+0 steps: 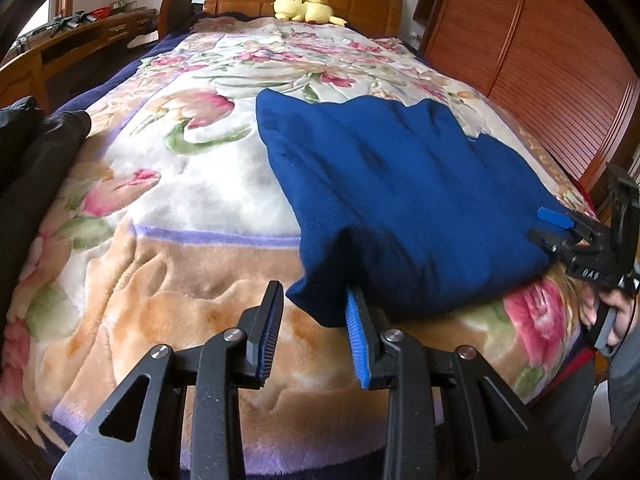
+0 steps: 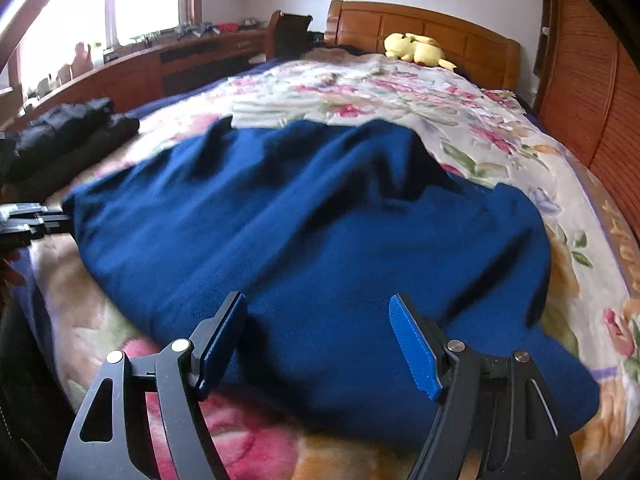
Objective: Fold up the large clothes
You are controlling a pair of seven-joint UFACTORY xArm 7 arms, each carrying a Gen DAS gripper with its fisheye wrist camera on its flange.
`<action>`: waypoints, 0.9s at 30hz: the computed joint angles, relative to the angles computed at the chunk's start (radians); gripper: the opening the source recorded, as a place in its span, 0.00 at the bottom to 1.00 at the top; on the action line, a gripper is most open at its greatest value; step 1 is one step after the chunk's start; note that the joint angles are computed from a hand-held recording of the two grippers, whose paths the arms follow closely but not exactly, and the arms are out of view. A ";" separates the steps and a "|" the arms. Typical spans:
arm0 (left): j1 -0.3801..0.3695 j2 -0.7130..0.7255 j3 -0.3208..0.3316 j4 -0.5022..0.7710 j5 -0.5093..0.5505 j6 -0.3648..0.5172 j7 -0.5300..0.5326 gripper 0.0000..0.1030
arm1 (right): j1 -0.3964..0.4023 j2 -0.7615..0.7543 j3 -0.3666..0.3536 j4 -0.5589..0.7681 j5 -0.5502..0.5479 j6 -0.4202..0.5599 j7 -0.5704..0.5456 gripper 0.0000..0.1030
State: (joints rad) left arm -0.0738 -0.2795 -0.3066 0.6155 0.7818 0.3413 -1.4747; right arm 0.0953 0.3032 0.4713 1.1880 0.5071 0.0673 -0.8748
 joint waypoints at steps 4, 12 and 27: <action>-0.007 0.011 0.006 0.007 -0.012 0.006 0.017 0.31 | 0.052 0.025 -0.054 -0.007 -0.073 -0.027 0.069 0.73; -0.004 0.026 0.013 0.008 0.006 -0.010 -0.016 0.32 | 0.002 0.055 0.003 -0.014 -0.167 -0.078 0.136 0.74; 0.006 0.041 0.031 0.006 0.035 -0.095 -0.009 0.16 | -0.086 0.074 0.105 -0.025 -0.231 -0.089 0.194 0.74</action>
State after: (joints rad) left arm -0.0674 -0.2389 -0.2759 0.6217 0.8168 0.2465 -1.4837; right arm 0.0093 0.3771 0.5766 1.1631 0.2762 -0.0222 -0.6806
